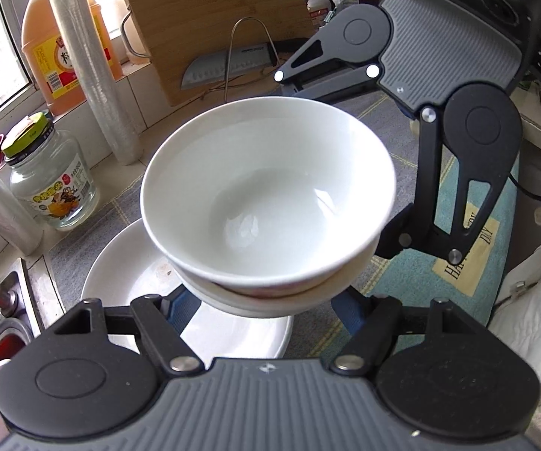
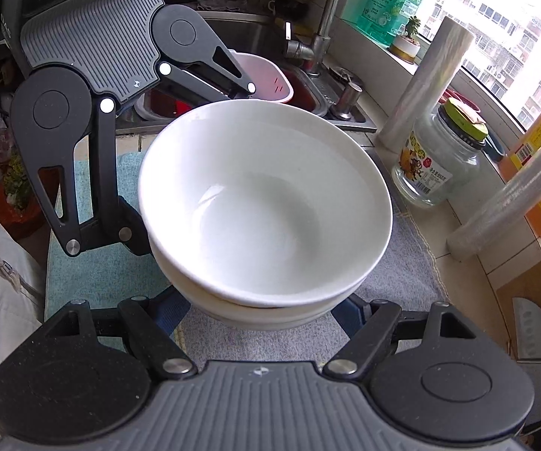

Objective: Organize plates and bowls
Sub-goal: 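Carry the bowl stack with both tools over the flower-print plate stack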

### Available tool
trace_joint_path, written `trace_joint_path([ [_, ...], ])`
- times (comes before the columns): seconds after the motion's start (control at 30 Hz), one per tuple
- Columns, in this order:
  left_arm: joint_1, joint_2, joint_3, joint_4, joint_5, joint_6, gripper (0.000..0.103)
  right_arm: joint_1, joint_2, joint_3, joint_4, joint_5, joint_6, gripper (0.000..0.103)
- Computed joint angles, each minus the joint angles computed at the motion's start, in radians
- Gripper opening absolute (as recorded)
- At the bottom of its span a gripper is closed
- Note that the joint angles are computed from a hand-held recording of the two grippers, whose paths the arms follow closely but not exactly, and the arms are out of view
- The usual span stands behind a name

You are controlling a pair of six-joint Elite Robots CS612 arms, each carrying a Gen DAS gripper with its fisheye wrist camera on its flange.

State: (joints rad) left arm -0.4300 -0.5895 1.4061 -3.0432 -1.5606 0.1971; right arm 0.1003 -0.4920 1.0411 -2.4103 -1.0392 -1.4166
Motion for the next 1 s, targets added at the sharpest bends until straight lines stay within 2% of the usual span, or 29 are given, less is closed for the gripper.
trace_joint_path([
  [0.2,0.019,-0.005,0.020,-0.028,-0.003,0.006,0.075,0.019,0.014,-0.020,-0.025,-0.010,0.008,0.084],
  [0.57,0.053,0.011,-0.001,-0.024,-0.020,0.065,0.075,0.045,0.058,-0.082,-0.047,-0.036,0.084,0.084],
  [1.0,0.079,0.042,-0.042,0.023,-0.062,0.070,0.075,0.065,0.106,-0.163,0.015,-0.086,0.128,0.084],
])
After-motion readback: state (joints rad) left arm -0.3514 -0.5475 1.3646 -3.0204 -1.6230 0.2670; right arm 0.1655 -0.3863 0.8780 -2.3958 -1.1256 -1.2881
